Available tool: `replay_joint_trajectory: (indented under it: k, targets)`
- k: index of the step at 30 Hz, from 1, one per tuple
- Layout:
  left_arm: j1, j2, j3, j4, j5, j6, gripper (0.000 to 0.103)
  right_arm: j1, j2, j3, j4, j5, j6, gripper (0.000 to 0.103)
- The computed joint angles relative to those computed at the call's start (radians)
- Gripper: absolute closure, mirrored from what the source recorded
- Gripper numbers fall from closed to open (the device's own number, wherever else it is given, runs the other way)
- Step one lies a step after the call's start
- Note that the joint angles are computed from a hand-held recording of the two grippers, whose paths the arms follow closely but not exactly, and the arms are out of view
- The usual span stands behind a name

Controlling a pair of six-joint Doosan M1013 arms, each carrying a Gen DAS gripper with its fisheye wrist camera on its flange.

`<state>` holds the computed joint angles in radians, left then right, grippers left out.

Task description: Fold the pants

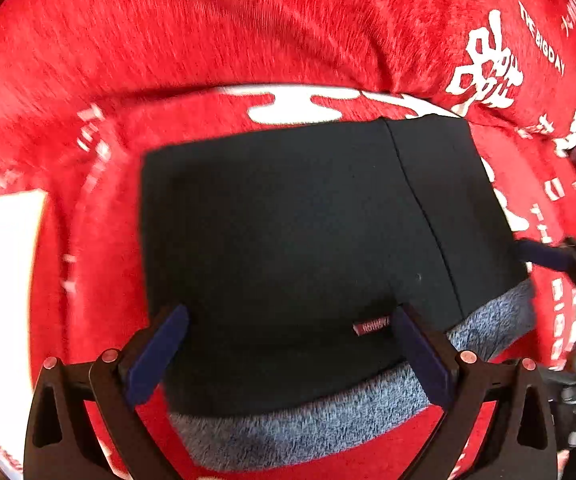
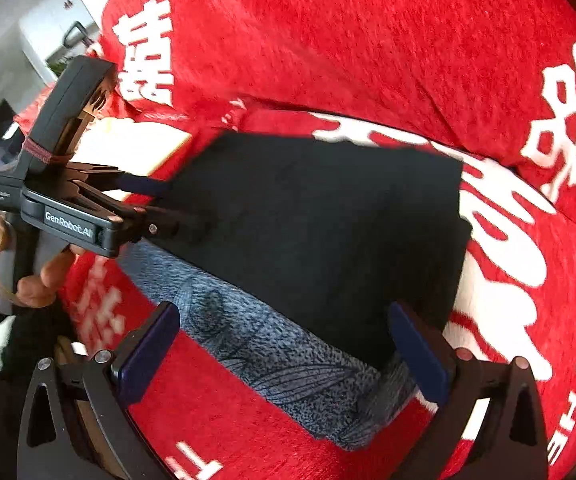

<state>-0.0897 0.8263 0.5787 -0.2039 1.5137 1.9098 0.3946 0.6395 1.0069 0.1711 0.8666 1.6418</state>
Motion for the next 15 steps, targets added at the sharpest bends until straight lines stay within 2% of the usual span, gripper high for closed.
replay_joint_trajectory:
  k: [2, 5, 6, 7, 9, 11, 15]
  targets:
    - [0.006, -0.043, 0.057, -0.021, -0.039, 0.003, 0.002, 0.018, -0.016, 0.011, -0.079, -0.016, 0.112, 0.0]
    - [0.011, -0.121, 0.174, -0.022, -0.157, -0.003, 0.002, 0.048, -0.047, 0.041, -0.215, -0.051, 0.279, 0.0]
    - [0.008, -0.133, 0.19, 0.009, -0.177, -0.023, 0.002, 0.064, -0.049, 0.039, -0.289, -0.031, 0.344, 0.0]
    - [0.005, -0.135, 0.194, 0.036, -0.183, -0.048, 0.002, 0.083, -0.038, 0.016, -0.382, 0.035, 0.424, 0.0]
    - [0.003, -0.124, 0.178, 0.051, -0.153, -0.092, 0.002, 0.104, -0.007, -0.04, -0.469, 0.169, 0.508, 0.0]
    - [0.001, -0.123, 0.176, 0.062, -0.142, -0.111, 0.002, 0.109, 0.004, -0.06, -0.471, 0.213, 0.541, 0.0]
    - [-0.006, -0.154, 0.224, 0.118, -0.209, -0.141, 0.002, 0.109, 0.004, -0.067, -0.447, 0.2, 0.61, 0.0]
